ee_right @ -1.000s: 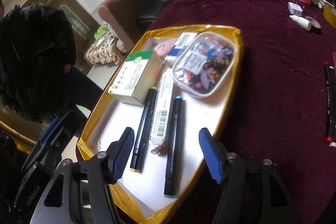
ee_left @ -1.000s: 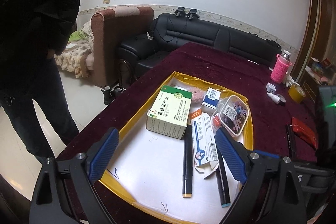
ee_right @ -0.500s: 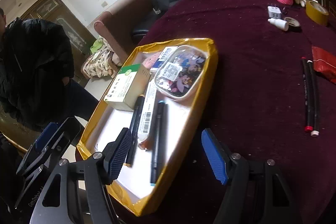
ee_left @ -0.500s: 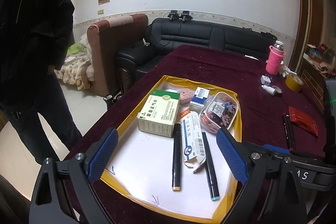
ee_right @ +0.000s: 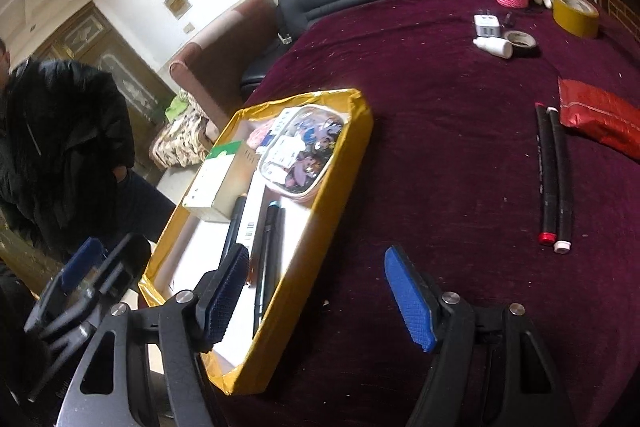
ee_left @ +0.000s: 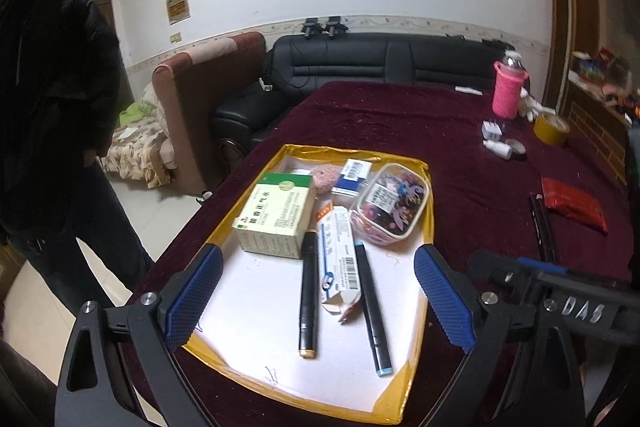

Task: Organize objects
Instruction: 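Move both grippers back to the two remaining markers beside the red pouch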

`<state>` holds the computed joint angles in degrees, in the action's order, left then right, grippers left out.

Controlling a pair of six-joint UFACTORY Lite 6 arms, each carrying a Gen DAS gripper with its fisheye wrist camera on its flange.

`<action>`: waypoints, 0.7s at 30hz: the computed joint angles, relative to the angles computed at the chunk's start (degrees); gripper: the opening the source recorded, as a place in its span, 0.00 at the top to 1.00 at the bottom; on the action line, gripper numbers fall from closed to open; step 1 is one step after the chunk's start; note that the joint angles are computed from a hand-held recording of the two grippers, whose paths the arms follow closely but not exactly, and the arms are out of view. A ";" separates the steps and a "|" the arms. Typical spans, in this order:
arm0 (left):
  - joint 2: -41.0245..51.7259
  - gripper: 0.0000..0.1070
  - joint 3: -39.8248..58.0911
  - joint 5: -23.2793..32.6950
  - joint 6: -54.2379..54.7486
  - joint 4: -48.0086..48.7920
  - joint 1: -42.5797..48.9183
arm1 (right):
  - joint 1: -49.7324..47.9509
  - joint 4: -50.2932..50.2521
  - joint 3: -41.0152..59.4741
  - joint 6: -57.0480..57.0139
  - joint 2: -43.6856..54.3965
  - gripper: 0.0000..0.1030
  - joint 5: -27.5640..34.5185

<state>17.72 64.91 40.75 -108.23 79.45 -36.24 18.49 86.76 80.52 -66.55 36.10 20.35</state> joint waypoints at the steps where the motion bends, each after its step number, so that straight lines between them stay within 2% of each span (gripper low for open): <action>1: 1.03 0.10 1.15 0.31 1.03 -0.65 -0.51 | -0.70 1.34 -0.58 -1.27 -0.32 0.23 0.37; 21: 14.55 0.10 17.87 2.32 14.66 -9.10 -4.47 | -12.32 8.84 -4.21 -9.16 0.68 0.18 7.25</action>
